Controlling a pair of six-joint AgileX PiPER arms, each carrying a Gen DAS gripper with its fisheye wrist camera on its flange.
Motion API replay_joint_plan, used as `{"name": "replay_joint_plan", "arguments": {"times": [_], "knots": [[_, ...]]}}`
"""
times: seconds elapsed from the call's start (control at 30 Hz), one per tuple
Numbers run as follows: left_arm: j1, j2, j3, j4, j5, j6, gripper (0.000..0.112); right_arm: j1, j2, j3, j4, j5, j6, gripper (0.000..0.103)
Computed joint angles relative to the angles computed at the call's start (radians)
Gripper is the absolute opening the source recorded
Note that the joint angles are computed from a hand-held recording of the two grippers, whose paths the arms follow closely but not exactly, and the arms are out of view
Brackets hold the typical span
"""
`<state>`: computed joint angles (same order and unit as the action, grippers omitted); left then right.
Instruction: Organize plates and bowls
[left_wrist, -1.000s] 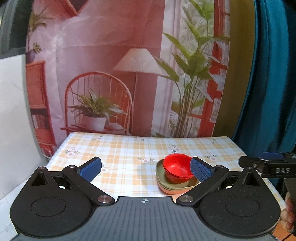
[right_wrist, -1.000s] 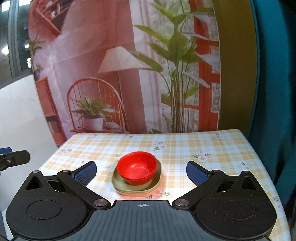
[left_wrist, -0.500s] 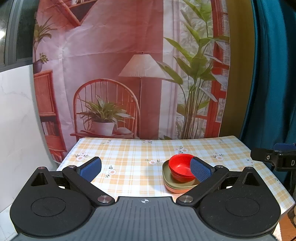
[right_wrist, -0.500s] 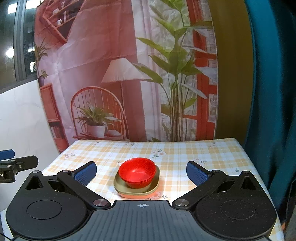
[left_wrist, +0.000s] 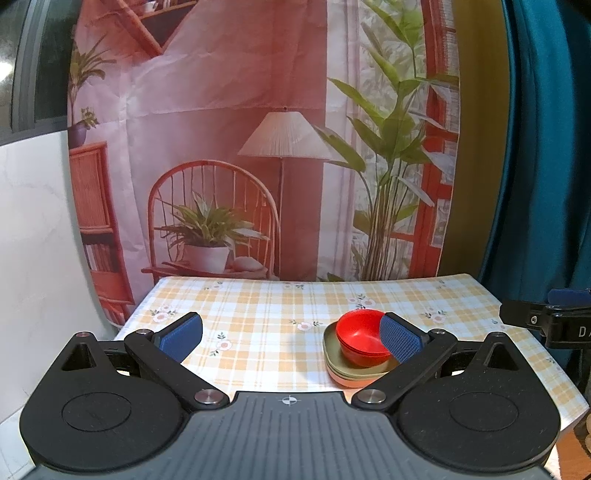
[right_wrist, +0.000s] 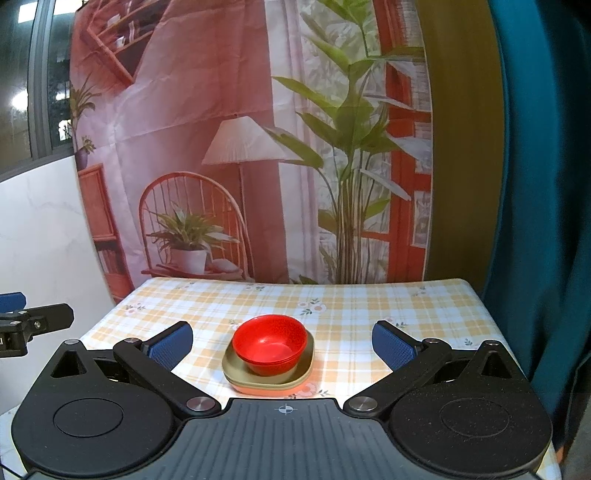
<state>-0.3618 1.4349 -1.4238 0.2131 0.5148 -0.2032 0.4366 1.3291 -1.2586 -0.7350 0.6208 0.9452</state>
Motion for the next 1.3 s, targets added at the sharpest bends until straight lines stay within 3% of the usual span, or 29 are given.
{"name": "replay_joint_plan", "arguments": {"times": [0.17, 0.63, 1.0, 1.3], "knots": [[-0.017, -0.011, 0.014, 0.071, -0.017, -0.05, 0.103, 0.002, 0.002, -0.001, -0.012, 0.006, 0.014, 0.103], [-0.018, -0.024, 0.018, 0.085, -0.043, -0.072, 0.103, -0.005, 0.003, -0.008, -0.014, 0.0, 0.0, 0.103], [-0.062, -0.068, 0.036, 0.27, -0.088, -0.243, 0.103, 0.032, -0.017, -0.025, -0.121, 0.019, 0.055, 0.103], [-0.075, -0.073, 0.028, 0.261, -0.087, -0.236, 0.103, 0.047, -0.026, -0.03, -0.15, 0.029, 0.069, 0.103]]}}
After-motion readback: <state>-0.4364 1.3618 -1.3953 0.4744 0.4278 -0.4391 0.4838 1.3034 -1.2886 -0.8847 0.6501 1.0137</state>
